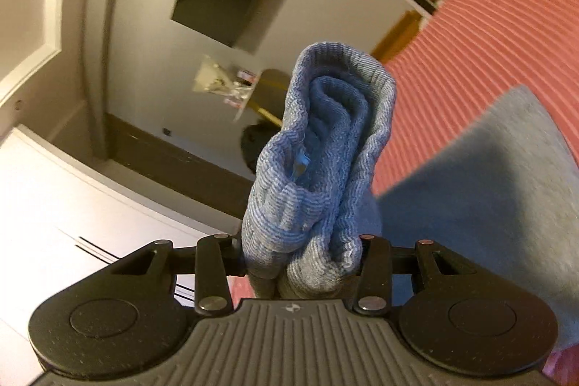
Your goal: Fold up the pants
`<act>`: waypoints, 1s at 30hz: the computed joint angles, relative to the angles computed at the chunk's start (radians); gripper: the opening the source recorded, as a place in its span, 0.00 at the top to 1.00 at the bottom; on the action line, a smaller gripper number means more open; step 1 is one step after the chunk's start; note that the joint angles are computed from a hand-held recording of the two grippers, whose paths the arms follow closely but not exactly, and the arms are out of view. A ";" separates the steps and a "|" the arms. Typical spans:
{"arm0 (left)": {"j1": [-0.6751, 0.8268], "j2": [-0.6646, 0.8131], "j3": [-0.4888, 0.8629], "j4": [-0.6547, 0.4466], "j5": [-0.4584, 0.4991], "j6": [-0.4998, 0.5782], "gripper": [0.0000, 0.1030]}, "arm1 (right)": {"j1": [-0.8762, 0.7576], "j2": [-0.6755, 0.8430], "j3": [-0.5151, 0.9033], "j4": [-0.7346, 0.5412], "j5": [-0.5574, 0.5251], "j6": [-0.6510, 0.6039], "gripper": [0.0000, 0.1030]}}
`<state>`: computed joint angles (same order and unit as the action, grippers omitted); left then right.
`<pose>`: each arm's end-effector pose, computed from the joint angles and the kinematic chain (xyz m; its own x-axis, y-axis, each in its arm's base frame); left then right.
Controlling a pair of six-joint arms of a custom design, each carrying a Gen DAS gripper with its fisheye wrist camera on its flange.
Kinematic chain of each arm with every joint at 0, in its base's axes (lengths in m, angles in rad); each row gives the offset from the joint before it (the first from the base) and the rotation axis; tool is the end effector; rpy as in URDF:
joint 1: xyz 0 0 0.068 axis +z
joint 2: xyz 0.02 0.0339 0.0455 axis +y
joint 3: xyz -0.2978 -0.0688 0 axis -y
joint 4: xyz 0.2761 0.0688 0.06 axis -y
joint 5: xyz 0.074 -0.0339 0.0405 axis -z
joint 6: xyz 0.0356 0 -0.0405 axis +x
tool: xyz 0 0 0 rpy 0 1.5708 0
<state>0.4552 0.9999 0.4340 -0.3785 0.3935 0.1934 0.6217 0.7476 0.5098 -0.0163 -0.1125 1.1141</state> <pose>0.1739 0.0699 0.1801 -0.7533 -0.1711 -0.6350 -0.0605 0.9795 -0.1922 0.1521 0.1139 0.2817 -0.6888 0.6036 -0.4015 -0.1108 0.4597 0.8811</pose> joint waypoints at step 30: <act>0.018 -0.254 0.065 -0.125 0.015 -0.021 0.24 | 0.250 0.019 0.082 -0.612 0.595 -0.208 0.40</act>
<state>0.4728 0.7463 0.4985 -0.5038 0.4090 0.1728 0.8722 0.7668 0.5921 -0.6287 0.4822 0.9059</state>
